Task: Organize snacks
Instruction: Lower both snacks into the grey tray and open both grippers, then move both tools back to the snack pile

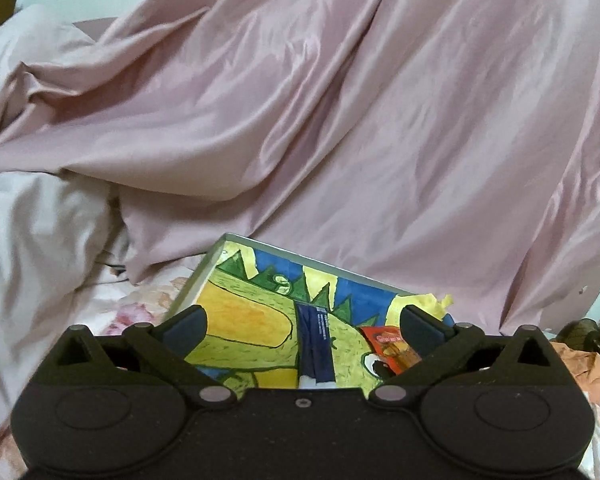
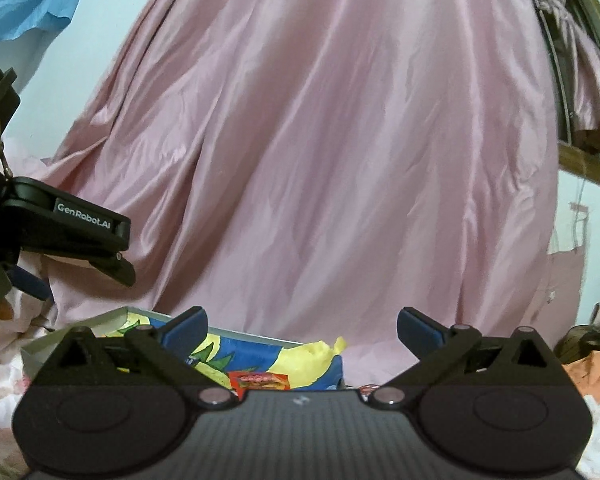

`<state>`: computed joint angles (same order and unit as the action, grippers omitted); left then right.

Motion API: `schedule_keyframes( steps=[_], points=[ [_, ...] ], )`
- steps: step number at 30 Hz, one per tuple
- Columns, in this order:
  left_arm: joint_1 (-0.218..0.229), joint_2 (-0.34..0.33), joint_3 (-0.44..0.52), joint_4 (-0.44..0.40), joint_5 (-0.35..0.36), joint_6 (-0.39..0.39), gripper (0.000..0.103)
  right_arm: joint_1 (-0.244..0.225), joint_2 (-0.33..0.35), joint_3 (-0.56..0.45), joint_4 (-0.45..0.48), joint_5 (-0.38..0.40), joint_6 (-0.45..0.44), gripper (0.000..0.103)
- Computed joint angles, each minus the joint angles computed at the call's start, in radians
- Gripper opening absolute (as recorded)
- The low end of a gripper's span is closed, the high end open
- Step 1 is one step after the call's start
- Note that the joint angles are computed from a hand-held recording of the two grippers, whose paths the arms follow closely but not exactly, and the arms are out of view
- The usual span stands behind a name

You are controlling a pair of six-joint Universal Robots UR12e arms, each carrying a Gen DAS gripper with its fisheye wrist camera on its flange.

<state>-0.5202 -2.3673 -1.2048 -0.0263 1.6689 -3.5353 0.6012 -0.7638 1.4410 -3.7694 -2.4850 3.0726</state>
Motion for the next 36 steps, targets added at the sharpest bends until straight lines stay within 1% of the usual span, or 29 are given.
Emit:
schedule_keyframes(
  steps=[2,5,10,12,14,17,20,23,27,33,36],
  points=[
    [0.002,0.022,-0.038,0.022,-0.003,-0.001,0.102,0.013,-0.006,0.013,-0.011,-0.013,0.001,0.103],
    [0.006,0.054,-0.097,0.055,-0.009,0.006,0.102,0.036,-0.011,0.023,-0.018,-0.05,-0.025,0.103],
    [0.011,0.099,-0.191,0.116,-0.016,0.051,0.102,0.073,-0.016,0.034,-0.048,-0.108,-0.071,0.103],
    [0.013,0.119,-0.227,0.131,-0.017,0.068,0.102,0.087,-0.014,0.032,-0.07,-0.127,-0.095,0.103],
    [0.017,0.136,-0.261,0.153,-0.031,0.079,0.102,0.101,-0.011,0.028,-0.09,-0.145,-0.121,0.103],
    [0.021,0.159,-0.308,0.172,-0.045,0.1,0.102,0.124,0.003,0.015,-0.137,-0.176,-0.187,0.103],
    [0.026,0.177,-0.35,0.188,-0.064,0.118,0.102,0.144,0.009,0.01,-0.142,-0.209,-0.212,0.103],
    [0.03,0.191,-0.392,0.206,-0.078,0.134,0.102,0.161,-0.001,0.034,-0.094,-0.23,-0.155,0.103],
    [0.034,0.204,-0.436,0.211,-0.093,0.161,0.102,0.181,-0.033,0.091,0.052,-0.256,0.004,0.103],
    [0.036,0.216,-0.484,0.2,-0.127,0.203,0.102,0.2,-0.083,0.16,0.264,-0.244,0.227,0.103],
    [0.036,0.216,-0.5,0.189,-0.144,0.234,0.102,0.205,-0.102,0.182,0.343,-0.224,0.322,0.103]
  ],
)
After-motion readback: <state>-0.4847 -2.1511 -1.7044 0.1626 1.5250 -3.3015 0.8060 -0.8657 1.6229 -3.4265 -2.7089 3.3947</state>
